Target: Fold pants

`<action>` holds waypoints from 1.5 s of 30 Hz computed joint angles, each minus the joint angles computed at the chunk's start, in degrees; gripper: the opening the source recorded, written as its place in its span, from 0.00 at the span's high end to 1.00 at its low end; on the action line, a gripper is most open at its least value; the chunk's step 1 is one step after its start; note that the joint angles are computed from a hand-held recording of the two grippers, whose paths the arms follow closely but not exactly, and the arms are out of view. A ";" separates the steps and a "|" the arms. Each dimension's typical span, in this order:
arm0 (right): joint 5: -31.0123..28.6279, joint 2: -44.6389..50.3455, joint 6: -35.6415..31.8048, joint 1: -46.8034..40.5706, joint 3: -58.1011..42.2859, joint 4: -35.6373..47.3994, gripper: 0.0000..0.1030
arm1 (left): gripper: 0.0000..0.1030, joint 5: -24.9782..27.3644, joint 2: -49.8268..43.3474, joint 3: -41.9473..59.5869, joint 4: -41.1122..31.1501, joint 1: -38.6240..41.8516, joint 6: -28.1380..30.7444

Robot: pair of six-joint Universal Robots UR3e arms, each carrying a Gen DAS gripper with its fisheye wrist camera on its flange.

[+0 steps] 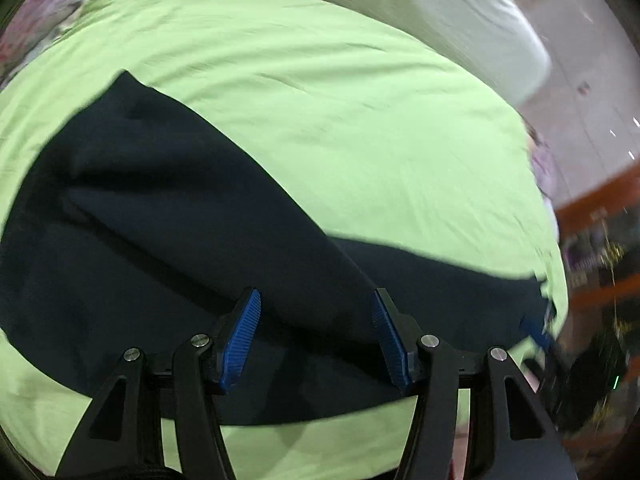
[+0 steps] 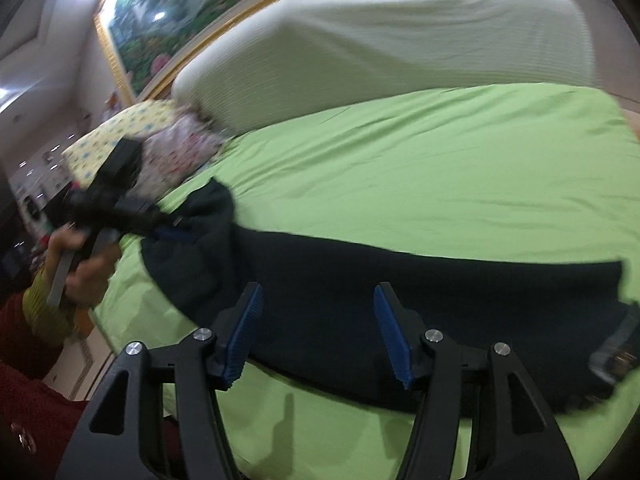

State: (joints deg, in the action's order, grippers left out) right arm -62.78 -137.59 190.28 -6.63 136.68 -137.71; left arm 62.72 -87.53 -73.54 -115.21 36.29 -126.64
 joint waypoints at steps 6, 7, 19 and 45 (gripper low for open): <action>-4.11 27.05 3.99 13.31 -9.55 -16.68 0.43 | 0.43 10.72 -18.20 19.89 3.88 -13.14 -21.02; -4.08 29.52 4.08 14.31 -10.93 -17.55 0.43 | 0.43 13.34 -22.49 25.21 2.74 -15.83 -24.64; -1.42 51.17 1.17 20.79 -26.31 -15.97 0.43 | 0.70 29.39 -36.36 37.06 6.82 -29.99 -37.15; -11.21 53.19 -7.52 29.01 -34.51 -8.21 0.93 | 0.96 -9.40 4.60 -16.71 -3.95 27.20 5.88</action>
State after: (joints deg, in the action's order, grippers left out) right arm -74.00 -84.40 182.77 22.38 102.17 -145.93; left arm 53.32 -82.94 -90.25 -119.16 63.49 -120.76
